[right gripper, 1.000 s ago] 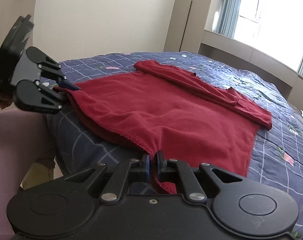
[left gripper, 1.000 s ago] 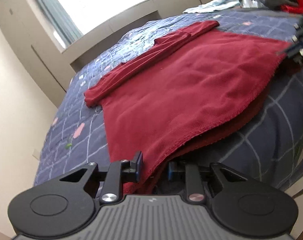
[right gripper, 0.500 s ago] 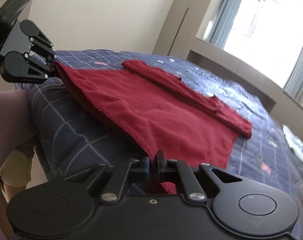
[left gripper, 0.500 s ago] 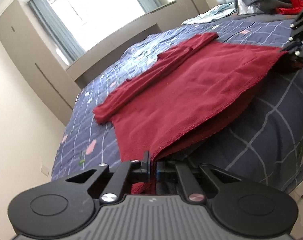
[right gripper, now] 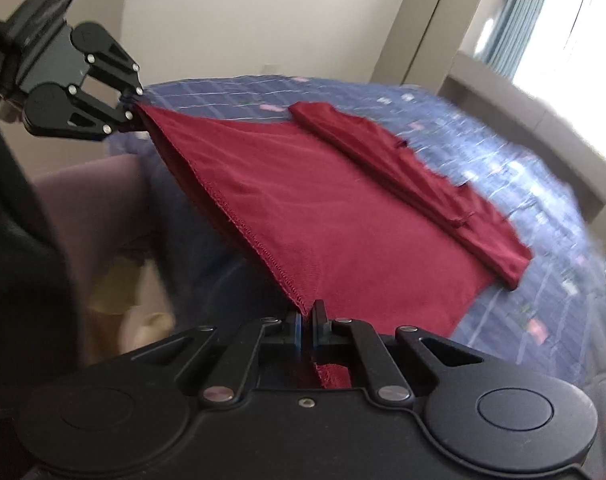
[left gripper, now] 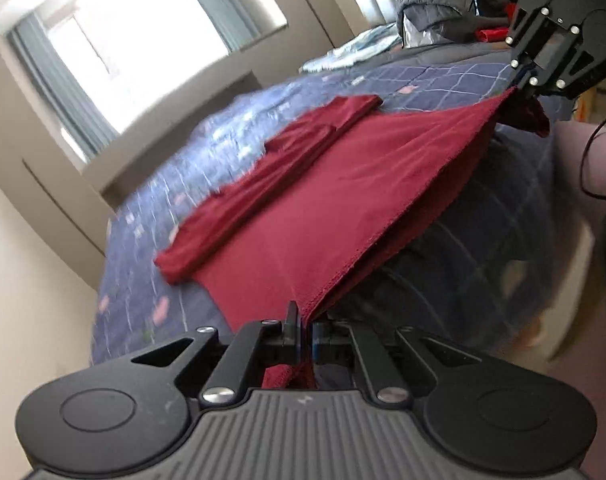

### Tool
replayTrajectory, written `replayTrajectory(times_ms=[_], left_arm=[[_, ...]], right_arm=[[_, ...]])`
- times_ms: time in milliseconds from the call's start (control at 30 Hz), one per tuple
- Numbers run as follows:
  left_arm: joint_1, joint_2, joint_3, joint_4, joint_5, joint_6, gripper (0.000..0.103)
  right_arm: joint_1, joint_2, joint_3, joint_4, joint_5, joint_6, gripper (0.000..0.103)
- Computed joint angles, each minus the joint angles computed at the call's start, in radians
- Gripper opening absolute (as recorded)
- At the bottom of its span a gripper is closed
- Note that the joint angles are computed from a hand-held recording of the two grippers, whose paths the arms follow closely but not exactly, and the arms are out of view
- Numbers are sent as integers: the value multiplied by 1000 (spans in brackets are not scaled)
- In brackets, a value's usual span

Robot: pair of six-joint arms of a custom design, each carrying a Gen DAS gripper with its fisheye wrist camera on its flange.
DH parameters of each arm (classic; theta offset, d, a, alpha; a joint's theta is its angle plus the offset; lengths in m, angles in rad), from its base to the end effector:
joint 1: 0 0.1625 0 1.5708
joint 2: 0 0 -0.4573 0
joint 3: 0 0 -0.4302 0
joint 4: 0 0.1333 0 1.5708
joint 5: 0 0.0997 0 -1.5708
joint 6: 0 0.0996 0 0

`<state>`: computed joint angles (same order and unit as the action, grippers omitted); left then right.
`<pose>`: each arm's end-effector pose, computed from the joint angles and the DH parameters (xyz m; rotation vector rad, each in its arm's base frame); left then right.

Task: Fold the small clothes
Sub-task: 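Lift the hem with both grippers and fold it over toward the collar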

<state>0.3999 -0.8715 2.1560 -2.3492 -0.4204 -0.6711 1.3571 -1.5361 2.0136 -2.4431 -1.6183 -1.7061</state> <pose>-0.3579 -0.3947 0.0159 0.8100 1.8334 -0.7111 0.0136 -0.5435 0.3683 1.8770 -2.0497 0.2648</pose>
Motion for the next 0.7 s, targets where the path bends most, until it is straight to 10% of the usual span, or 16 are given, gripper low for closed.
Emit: replayTrajectory(times_ms=[300, 700], left_arm=[[35, -75, -65, 55, -37, -5, 4], [279, 22, -438, -152, 43, 542, 4]], right_arm=[[84, 40, -133, 181, -68, 77, 4], [254, 411, -528, 78, -118, -108, 5]])
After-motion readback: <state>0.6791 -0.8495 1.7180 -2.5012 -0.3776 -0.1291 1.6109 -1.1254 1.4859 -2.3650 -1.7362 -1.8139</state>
